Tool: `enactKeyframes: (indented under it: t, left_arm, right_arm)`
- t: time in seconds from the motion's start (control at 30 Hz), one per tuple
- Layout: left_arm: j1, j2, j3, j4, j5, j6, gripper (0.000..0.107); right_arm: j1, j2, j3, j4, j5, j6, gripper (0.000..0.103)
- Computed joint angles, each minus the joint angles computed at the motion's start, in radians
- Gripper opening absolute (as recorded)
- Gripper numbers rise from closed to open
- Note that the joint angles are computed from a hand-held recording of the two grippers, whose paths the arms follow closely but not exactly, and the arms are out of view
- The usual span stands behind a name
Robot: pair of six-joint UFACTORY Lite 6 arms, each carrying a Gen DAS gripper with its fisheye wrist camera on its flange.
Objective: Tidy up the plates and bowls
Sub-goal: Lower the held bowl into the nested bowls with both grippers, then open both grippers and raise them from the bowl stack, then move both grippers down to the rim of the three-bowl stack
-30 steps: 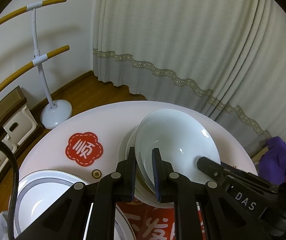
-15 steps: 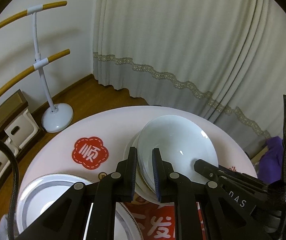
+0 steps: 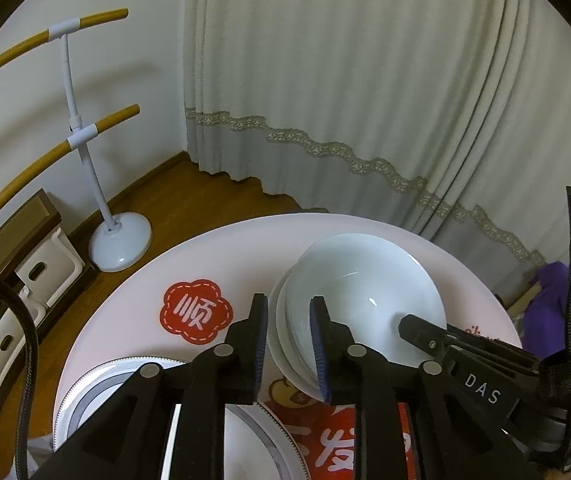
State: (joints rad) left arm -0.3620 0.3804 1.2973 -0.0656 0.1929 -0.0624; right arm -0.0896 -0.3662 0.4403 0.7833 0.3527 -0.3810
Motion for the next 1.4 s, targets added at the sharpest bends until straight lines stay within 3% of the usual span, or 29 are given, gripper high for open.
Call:
enactKeyframes:
  t: [0.13, 0.3, 0.7, 0.83, 1.03, 1.27, 1.4]
  left_arm:
    - [0.006, -0.003, 0.005, 0.020, 0.016, -0.018, 0.039]
    - [0.001, -0.017, -0.004, 0.049, 0.024, -0.038, 0.044]
    - [-0.003, -0.155, -0.136, 0.085, 0.014, -0.076, 0.066]
    - [-0.003, -0.254, -0.232, 0.162, 0.000, -0.159, 0.076]
    - [-0.012, -0.447, -0.393, 0.252, 0.001, -0.264, 0.091]
    - [-0.020, -0.701, -0.596, 0.277, 0.043, -0.329, 0.095]
    - [-0.025, -0.774, -0.623, 0.287, 0.088, -0.334, 0.096]
  right_arm:
    - [0.001, -0.004, 0.002, -0.019, 0.002, 0.019, 0.028]
    - [0.010, -0.005, 0.006, -0.033, -0.001, 0.035, 0.035]
    - [0.003, -0.089, -0.009, -0.116, 0.053, 0.122, 0.036]
    - [0.006, -0.186, -0.028, -0.207, 0.098, 0.218, 0.056]
    - [0.025, -0.329, -0.038, -0.326, 0.187, 0.361, 0.067]
    - [0.107, -0.498, -0.044, -0.481, 0.300, 0.548, 0.073]
    - [0.128, -0.578, -0.043, -0.539, 0.361, 0.611, 0.074]
